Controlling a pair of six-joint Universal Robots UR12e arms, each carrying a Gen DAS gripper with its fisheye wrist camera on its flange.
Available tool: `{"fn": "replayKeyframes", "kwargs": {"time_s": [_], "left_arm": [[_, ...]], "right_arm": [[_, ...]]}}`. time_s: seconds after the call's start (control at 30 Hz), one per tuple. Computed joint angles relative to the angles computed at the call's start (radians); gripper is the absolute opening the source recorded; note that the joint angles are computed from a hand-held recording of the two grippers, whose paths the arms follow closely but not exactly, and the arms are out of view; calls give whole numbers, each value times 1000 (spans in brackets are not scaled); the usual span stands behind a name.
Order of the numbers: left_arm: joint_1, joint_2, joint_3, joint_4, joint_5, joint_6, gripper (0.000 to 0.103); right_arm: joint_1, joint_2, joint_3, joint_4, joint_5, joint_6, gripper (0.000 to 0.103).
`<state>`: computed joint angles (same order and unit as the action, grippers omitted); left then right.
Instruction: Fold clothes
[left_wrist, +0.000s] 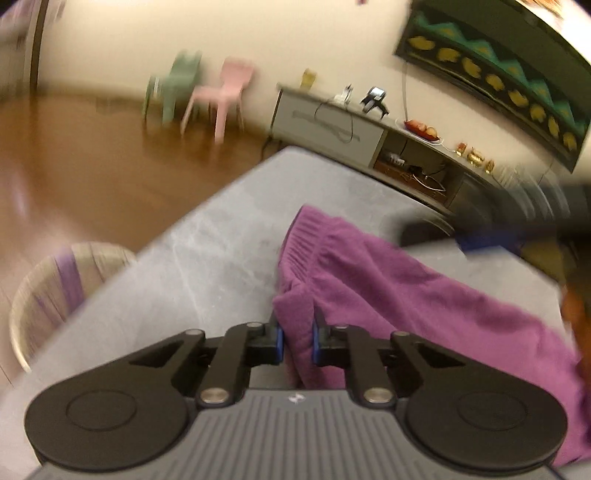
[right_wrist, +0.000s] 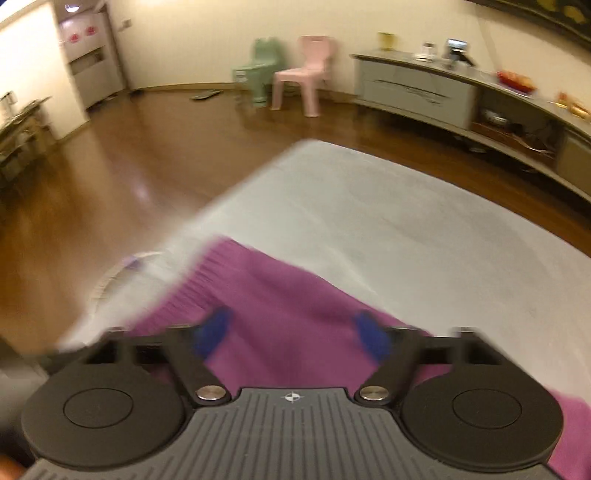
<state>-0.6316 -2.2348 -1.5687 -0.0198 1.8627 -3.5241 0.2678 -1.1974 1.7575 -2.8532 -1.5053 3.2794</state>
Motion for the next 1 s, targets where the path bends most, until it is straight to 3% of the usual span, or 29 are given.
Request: {"fn": "replayKeyframes", "kwargs": {"time_s": [0.1,0.23,0.3,0.33,0.37,0.4,0.47,0.57,0.77,0.87,1.0], "left_arm": [[-49,-31,24,53,125,194,12],[-68,-44,31,72,154,282,11],[-67,-42,28,77,140,293,11],[-68,-42,27,90,137,297,11],[-69,-40,23,107,129,302,11],[-70,-37,18,127,117,309,11],[-74,-26,4,176,80,329,12],[-81,-5,-25,253,-3,356,19],[-61,36,-73,289,-306,397,23],[-54,33,-60,243,-371,395,23],[-57,12,-20,154,-402,423,22]], "right_arm": [[27,42,-113,191,37,-121,93],[49,113,-237,431,27,-250,87],[57,136,-264,492,-18,-309,53],[56,126,-245,472,-14,-315,51],[54,115,-226,450,-9,-320,32],[53,103,-205,422,-4,-324,22],[44,68,-146,322,17,-320,14],[-1,-3,-30,164,96,-245,11],[-163,-166,267,-131,215,6,10],[-268,-221,409,-212,261,123,10],[-333,-227,516,-251,221,204,13]]}}
